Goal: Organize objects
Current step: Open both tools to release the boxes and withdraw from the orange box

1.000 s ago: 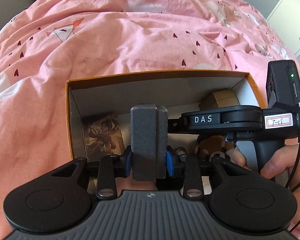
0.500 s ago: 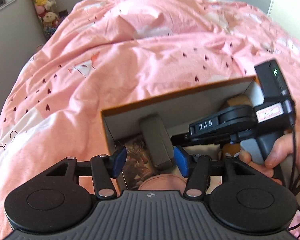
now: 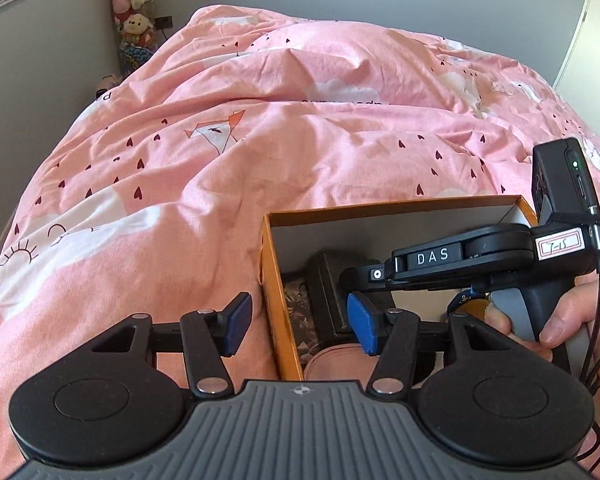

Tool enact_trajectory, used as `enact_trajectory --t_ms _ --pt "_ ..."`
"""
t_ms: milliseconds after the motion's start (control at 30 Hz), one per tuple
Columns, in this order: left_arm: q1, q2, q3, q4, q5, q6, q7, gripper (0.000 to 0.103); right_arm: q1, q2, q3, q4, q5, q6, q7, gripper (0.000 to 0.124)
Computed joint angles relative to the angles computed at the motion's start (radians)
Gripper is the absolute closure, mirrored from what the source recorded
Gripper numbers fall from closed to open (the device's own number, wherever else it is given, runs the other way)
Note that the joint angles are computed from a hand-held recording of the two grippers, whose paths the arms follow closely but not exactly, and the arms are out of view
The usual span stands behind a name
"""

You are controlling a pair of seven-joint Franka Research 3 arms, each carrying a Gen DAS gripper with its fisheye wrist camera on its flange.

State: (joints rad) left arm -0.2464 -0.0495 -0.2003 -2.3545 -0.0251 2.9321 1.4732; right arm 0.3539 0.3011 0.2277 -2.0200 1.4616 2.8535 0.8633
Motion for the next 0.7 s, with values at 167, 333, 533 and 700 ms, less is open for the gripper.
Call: enact_trajectory --t_ms 167,333,533,700 --pt "0.004 0.005 0.002 -0.016 -0.016 0.006 -0.005 0.039 0.018 0.003 -0.016 0.004 -0.127 0.016 0.074 0.115" --pt "-0.002 -0.009 0.01 -0.041 -0.074 0.023 0.032 0.039 0.011 -0.021 -0.014 -0.059 -0.305 0.074 0.221 0.108" --pt "-0.006 -0.004 0.016 -0.042 -0.106 0.039 0.036 0.039 -0.015 -0.043 0.022 -0.055 -0.174 0.078 0.069 0.075" --pt "-0.011 -0.011 0.017 -0.049 -0.139 0.045 0.062 0.039 0.147 -0.015 -0.119 -0.069 -0.677 0.146 0.455 0.071"
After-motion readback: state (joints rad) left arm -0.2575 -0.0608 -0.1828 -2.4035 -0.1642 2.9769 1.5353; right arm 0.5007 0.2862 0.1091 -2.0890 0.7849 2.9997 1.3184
